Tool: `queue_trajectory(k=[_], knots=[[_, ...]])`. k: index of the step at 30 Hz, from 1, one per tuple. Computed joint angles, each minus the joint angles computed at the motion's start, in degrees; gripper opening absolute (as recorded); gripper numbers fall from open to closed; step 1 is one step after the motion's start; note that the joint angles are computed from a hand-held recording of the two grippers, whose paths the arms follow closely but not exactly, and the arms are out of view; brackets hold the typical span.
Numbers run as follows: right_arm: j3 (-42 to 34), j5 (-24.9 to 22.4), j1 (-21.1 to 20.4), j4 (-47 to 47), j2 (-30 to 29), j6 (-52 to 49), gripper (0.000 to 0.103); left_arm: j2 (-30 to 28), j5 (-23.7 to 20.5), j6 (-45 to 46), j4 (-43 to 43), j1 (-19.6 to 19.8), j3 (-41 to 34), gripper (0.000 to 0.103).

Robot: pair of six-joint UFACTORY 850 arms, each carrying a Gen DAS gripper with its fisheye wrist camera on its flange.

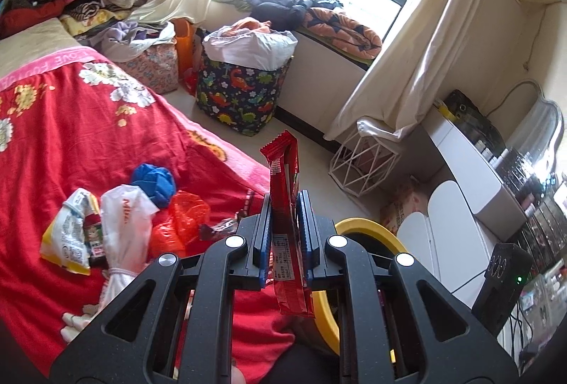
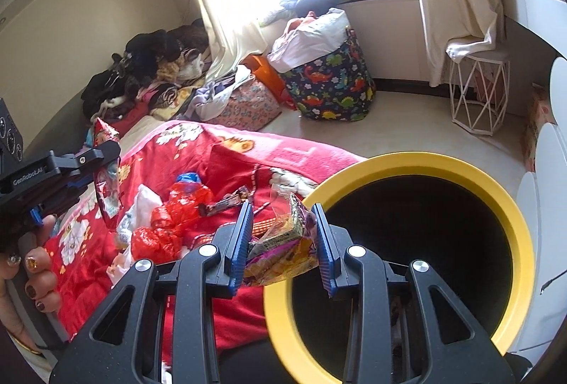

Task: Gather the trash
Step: 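Carry the snack packet and red wrapper over the yellow bin with both tools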

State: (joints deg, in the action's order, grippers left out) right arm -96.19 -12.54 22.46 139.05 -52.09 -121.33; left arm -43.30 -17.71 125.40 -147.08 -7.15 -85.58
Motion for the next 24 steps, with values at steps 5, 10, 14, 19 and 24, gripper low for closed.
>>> queue_trajectory(k=[5, 10, 14, 19, 24], knots=[[1.16, -0.24, -0.78, 3.32, 0.61, -2.44, 0.032, -0.59, 0.39, -1.63, 2.43, -0.96, -1.18, 0.009], [2.07, -0.59, -1.65, 5.77, 1.05, -3.95, 0.032, -1.15, 0.90, -3.00, 4.48, -1.81, -2.20, 0.009], [2.96, -0.72, -2.30, 8.94, 1.45, -6.52, 0.032, -1.71, 1.41, -4.10, 5.95, -2.55, -3.12, 0.009], [4.08, -0.45, -2.92, 13.91, 1.94, -10.48, 0.032, -2.56, 1.93, -6.75, 9.24, -3.48, -4.35, 0.009], [4.92, 0.07, -3.38, 18.03, 2.31, -14.18, 0.032, -3.43, 2.08, -10.52, 13.53, -4.28, -5.50, 0.009]])
